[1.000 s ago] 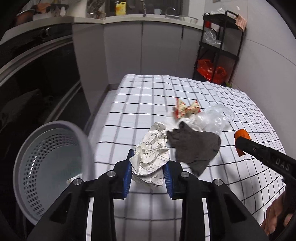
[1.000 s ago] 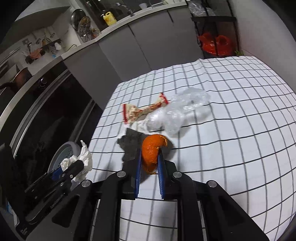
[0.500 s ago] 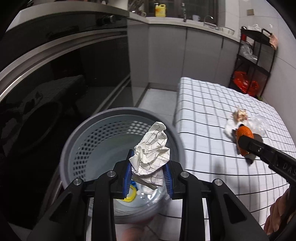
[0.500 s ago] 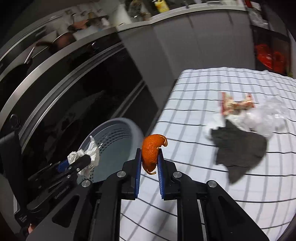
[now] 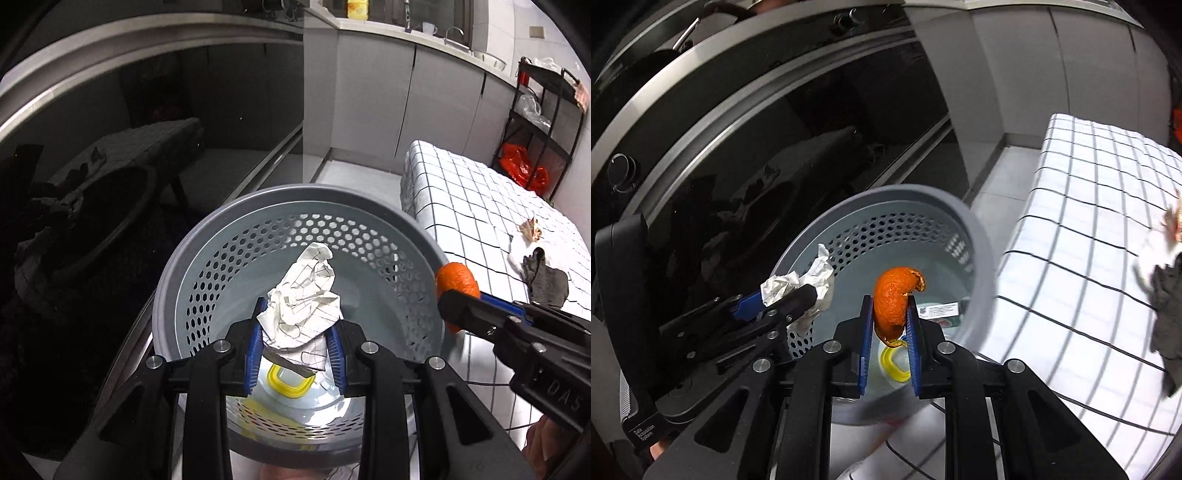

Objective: Collect trash
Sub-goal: 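Carry the paper and orange peel over the grey basket and open both tools, then move the right tool to the clear plastic bag and grasp it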

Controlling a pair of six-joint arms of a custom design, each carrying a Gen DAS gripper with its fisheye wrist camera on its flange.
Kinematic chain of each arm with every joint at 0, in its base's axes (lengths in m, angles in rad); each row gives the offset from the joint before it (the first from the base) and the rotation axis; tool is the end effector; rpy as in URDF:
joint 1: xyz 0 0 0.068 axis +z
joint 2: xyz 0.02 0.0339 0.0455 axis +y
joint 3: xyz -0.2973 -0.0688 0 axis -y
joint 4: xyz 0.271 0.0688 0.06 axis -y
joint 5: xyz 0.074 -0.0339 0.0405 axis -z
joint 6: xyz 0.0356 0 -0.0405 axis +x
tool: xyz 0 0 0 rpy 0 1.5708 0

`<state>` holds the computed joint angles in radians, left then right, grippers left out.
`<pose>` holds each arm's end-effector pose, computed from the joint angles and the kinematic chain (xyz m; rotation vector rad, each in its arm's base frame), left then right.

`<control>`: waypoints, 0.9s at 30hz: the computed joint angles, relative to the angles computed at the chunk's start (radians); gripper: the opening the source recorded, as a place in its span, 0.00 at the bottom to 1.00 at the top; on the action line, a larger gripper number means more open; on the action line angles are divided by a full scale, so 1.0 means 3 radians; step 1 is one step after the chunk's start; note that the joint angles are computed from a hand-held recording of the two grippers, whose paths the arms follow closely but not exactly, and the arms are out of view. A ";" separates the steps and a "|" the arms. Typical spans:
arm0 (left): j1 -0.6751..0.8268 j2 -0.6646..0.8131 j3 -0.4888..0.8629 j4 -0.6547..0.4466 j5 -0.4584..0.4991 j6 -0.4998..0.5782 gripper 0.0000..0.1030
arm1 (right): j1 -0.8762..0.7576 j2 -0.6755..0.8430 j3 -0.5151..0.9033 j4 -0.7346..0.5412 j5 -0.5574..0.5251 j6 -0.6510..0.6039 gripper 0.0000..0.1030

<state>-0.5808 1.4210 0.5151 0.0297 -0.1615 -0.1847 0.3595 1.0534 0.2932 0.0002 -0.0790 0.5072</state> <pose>0.2204 -0.1378 0.1474 0.4093 2.4023 -0.1464 0.1769 0.0695 0.1532 0.1358 2.3837 0.5158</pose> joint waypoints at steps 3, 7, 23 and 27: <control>0.0060 0.0059 -0.0004 0.0043 0.0049 0.0026 0.30 | 0.0097 0.0244 0.0060 0.0143 0.0040 0.0065 0.18; 0.0124 0.0089 -0.0015 0.0074 0.0106 0.0053 0.31 | 0.0089 0.0477 0.0089 0.0312 0.0018 0.0076 0.18; 0.0275 0.0039 -0.0053 0.0064 0.0223 0.0080 0.48 | 0.0076 0.0357 0.0006 0.0407 0.0078 0.0165 0.46; 0.0262 0.0028 -0.0045 0.0042 0.0205 0.0082 0.48 | 0.0058 0.0356 0.0002 0.0412 0.0061 0.0154 0.46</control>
<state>-0.5022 1.4294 0.5016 0.0423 -0.1001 -0.1600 0.3768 1.1604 0.2939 0.1239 -0.0608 0.5533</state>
